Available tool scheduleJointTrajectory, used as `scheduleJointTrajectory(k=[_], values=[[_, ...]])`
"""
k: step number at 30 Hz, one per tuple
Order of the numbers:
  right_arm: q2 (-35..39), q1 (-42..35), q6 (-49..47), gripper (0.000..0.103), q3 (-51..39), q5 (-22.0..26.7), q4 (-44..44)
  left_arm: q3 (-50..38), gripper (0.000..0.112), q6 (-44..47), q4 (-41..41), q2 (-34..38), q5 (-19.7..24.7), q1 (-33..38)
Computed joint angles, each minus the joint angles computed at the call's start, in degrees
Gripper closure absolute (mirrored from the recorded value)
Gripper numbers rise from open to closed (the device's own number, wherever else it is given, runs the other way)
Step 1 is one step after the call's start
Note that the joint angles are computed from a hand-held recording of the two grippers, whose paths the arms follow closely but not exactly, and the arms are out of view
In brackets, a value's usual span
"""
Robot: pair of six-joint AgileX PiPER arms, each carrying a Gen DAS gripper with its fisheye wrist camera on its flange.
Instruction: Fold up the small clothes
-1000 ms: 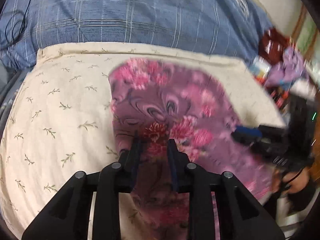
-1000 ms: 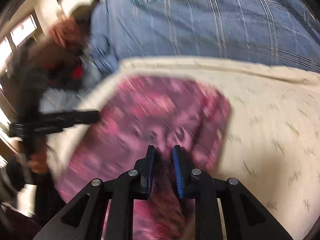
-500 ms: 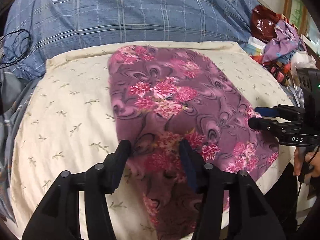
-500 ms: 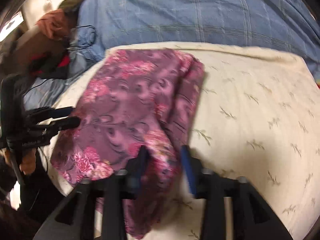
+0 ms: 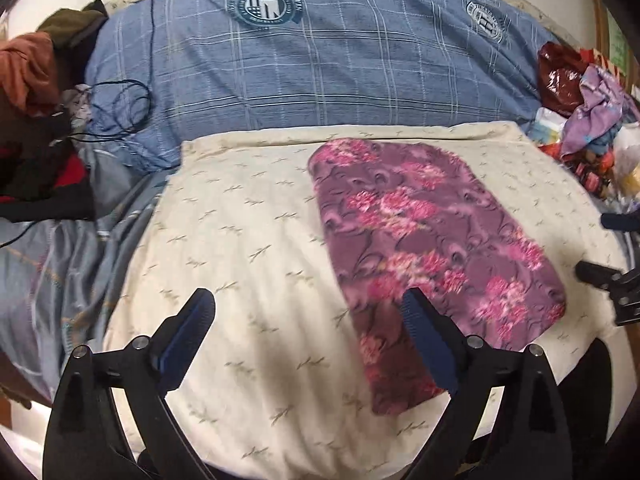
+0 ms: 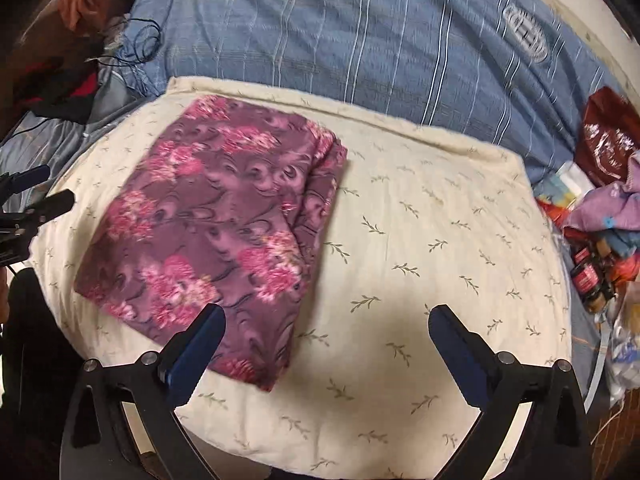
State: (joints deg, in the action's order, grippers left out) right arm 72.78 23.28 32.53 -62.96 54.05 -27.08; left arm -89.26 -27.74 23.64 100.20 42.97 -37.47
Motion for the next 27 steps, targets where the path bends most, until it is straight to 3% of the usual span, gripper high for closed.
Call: scheduleJointTrajectory(k=[8,18,27], values=[[-3.08,5.92,12.10,0.001,2.54,1.64,-10.47,5.47,0.017,-8.03,10.34,-2.72,2.47,-4.25],[-4.65,11.19,20.29,0.001,4.26,6.99,-18.61,7.15,0.017,-4.99,10.52,-4.34,2.25,-6.24],[-6.45,8.88,18.73,0.001,5.49,4.68,-17.23,4.10,0.017,2.88,3.30,-3.21,3.38,-6.31]])
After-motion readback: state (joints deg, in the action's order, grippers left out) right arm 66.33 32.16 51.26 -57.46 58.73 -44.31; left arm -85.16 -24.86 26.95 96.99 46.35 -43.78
